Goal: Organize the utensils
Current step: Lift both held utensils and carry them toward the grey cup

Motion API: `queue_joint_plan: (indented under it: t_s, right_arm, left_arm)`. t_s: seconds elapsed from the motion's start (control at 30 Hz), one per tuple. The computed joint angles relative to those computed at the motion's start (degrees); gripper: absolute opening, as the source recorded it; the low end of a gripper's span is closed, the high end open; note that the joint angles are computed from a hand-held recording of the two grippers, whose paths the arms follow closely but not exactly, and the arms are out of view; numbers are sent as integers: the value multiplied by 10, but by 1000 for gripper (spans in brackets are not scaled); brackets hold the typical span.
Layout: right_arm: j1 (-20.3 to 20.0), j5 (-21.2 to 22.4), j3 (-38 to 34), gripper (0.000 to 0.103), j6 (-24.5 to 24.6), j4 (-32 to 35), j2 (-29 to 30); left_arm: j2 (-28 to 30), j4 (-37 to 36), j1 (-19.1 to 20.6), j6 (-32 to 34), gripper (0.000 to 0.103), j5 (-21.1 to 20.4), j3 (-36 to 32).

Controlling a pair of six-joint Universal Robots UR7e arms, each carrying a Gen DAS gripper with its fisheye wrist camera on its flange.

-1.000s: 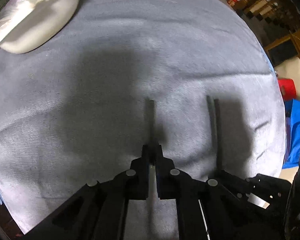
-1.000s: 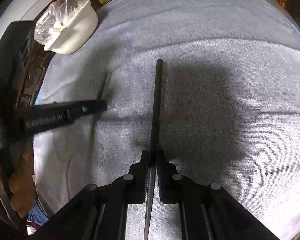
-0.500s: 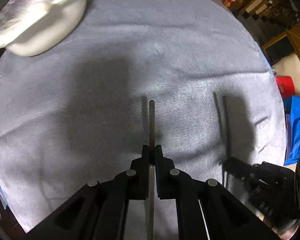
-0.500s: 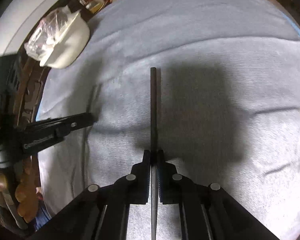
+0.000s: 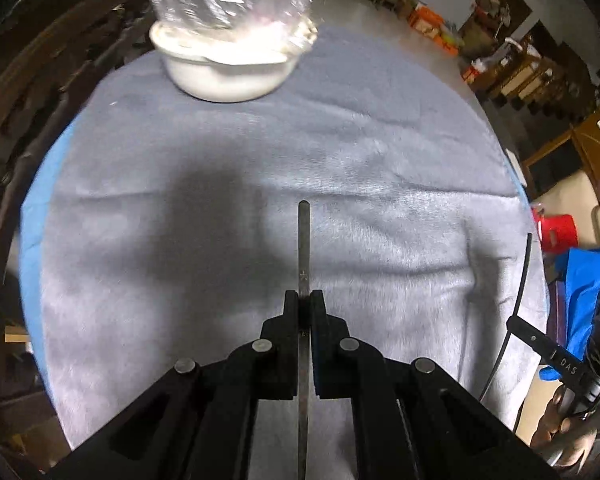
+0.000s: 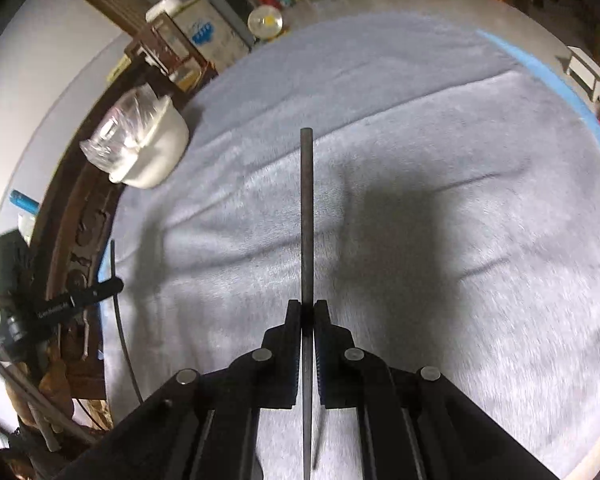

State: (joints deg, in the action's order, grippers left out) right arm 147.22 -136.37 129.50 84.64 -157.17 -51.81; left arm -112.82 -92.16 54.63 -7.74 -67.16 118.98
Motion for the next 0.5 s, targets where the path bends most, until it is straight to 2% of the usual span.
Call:
queue_joint_plan:
  t_s: [0.23,0.5]
  right_arm:
    - [78,-48,-12,7,127,71,-7]
    - [156,-108,-44,7,279,182,-2]
  left_arm:
    - [-62,14,9,-1,5,-15,-8]
    - [-131,25,-3,-45,5,-29,-20]
